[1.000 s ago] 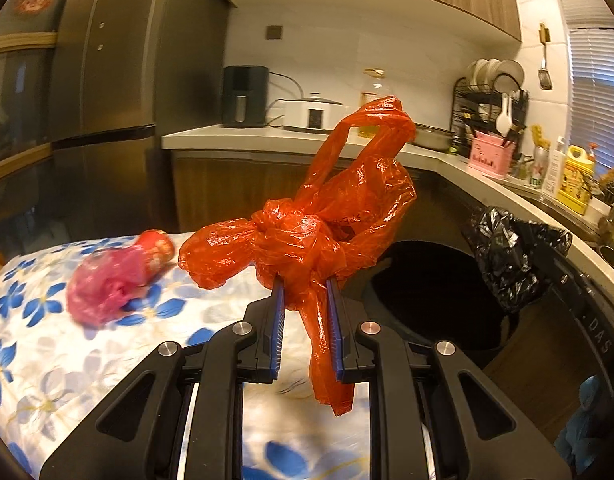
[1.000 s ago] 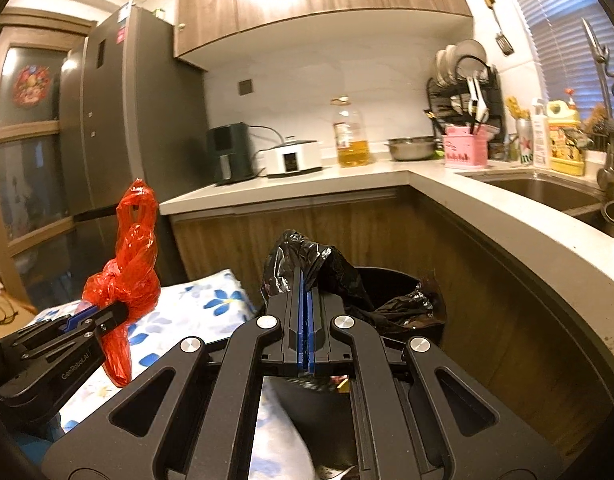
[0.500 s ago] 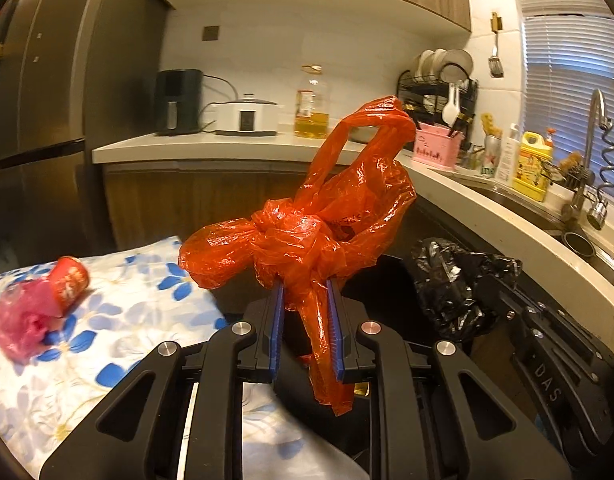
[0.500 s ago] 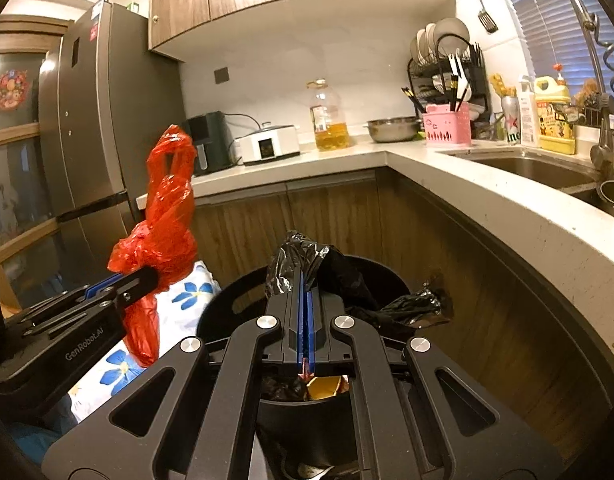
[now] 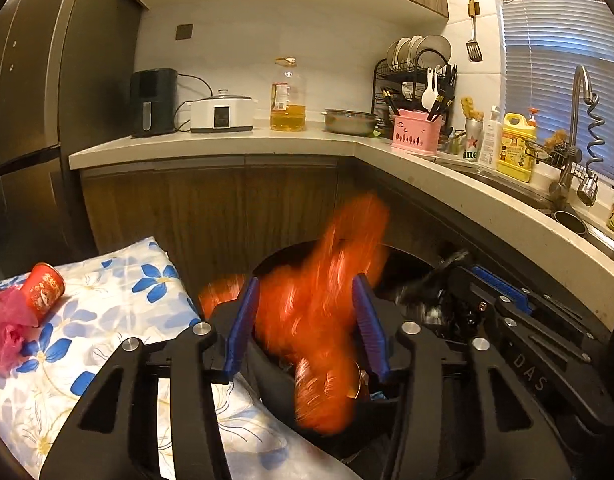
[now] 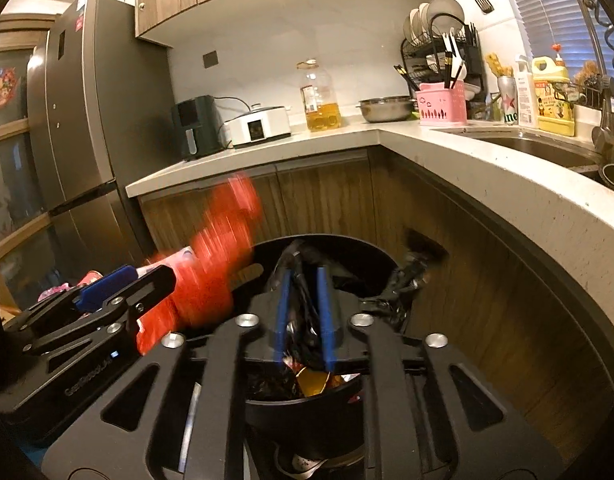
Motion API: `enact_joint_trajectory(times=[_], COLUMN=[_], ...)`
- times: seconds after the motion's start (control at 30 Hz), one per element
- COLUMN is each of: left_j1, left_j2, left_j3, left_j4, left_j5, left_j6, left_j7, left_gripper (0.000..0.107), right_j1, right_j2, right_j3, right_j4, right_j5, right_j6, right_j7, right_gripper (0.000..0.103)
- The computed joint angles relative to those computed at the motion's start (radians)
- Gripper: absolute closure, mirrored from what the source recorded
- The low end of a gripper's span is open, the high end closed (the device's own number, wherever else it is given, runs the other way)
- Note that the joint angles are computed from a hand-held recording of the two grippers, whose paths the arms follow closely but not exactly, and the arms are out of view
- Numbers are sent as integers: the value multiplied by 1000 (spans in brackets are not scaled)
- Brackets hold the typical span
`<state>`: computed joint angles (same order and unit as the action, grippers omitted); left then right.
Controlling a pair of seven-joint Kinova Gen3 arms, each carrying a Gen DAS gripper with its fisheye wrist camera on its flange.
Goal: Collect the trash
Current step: 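Open both tools to drop the bags into the bin, then move both open tools back toward the pink bag and red cup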
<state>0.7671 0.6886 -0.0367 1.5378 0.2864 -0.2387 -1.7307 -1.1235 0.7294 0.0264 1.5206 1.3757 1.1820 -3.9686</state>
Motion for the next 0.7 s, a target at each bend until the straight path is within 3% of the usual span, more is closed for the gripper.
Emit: enact_joint_trajectory(times=[0.17,0.4,0.7], left_j1=[-11,48,40], left_j2=[-4,-17,-55], left_j3=[7,-75,-61], left_j4=[17,77,172], left_j5=[3,122,255], left_j6=[-8,-72,-172], left_j7=[10,-14,-120], left_gripper=[46,24,11], right_j1=[-7,-22,-53], right_j2=[5,14,49], right_j3=[0,3,16], right_j4=[-1,-21,-87], right_j5=[-6,-22,-42], right_j6=[16,43,71], right_j7=[-12,-4,36], right_gripper=[59,47,32])
